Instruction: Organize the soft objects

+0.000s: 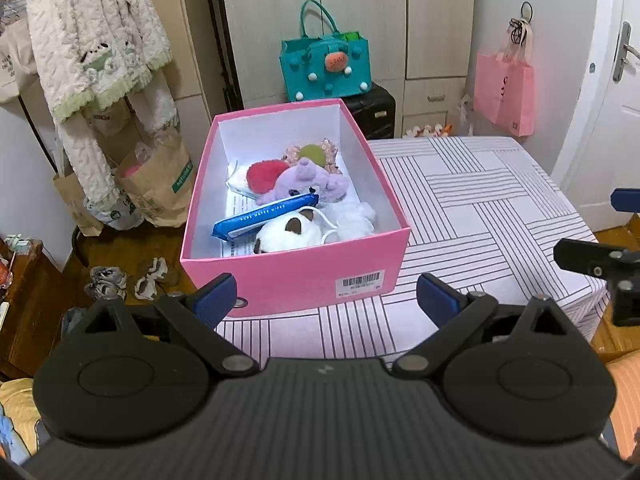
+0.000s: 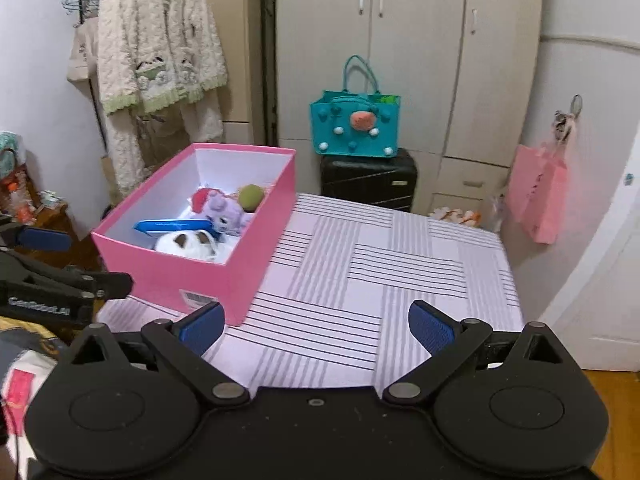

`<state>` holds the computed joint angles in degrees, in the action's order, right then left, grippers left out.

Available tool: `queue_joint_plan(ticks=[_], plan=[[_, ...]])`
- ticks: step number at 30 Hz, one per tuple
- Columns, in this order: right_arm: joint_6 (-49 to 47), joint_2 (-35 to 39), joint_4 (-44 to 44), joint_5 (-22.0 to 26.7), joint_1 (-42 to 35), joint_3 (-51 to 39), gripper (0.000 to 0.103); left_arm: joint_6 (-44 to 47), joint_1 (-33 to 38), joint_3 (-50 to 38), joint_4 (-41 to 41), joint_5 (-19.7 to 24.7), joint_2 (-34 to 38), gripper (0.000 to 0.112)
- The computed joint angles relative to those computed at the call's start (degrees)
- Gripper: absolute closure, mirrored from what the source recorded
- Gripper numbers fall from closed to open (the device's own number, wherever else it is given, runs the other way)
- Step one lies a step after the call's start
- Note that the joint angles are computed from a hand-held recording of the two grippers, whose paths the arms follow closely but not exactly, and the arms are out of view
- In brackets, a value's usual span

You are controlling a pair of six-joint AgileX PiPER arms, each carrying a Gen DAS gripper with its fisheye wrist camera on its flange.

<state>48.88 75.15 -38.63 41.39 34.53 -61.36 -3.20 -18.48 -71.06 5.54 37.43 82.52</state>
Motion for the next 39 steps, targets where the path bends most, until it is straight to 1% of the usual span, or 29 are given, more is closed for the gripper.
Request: queue_joint_plan(ticks=[4,8,10,12,14,17,20,28,31,33,37,39], plan=[[5.7,-0.6,-5.4,1.8,2.1,2.0,0.003,-9.3,-2.9,3.3,8.4,-2.7,-1.6,0.015],[9.9,-1.6,-8.4,3.0,3.4,3.5,0.003,-14.1,-4.2,5.8,12.5,-4.9,-2.7,0.015],[12.4,-2.3,-10.0,3.1,4.0,4.5,0.003,-18.6,-5.4,7.3,16.5,-6.2,-3.3,0.015],[16.0,-3.1,-12.8,3.8,5.2,5.8,0.003,-21.2,-6.2,8.2,19.0,-7.2,-3.7,0.015],[19.3,-3.5,-16.0,5.5,6.8,6.7,0.003,-22.2,-6.5,9.1,19.7,-8.2,-4.1,0.015],[24.2,-3.5,-21.1,9.7,9.7,7.7,0.003,-22.2,-6.7,9.8,18.9,-9.2,-4.4,0.015],[28.1,-3.9,-24.3,12.4,11.5,8.7,0.003,-26.6,-7.7,10.9,22.5,-10.3,-4.7,0.015],[32.0,-5.1,-25.7,10.6,10.5,11.3,0.003,-39.0,-9.4,14.6,33.8,-14.2,-6.2,0.015],[32.8,-4.7,-26.0,10.4,10.5,11.8,0.003,-41.8,-9.8,15.5,36.2,-15.0,-6.8,0.015],[33.8,-4.8,-26.7,10.2,10.7,12.3,0.003,-45.5,-10.3,16.3,39.6,-15.3,-7.1,0.015],[36.6,-4.6,-29.3,12.0,12.2,13.1,0.003,-55.2,-11.7,17.9,48.9,-15.2,-7.7,0.015],[37.2,-4.3,-30.1,12.9,12.7,13.1,0.003,-57.2,-12.0,18.2,50.6,-15.2,-7.7,0.015]])
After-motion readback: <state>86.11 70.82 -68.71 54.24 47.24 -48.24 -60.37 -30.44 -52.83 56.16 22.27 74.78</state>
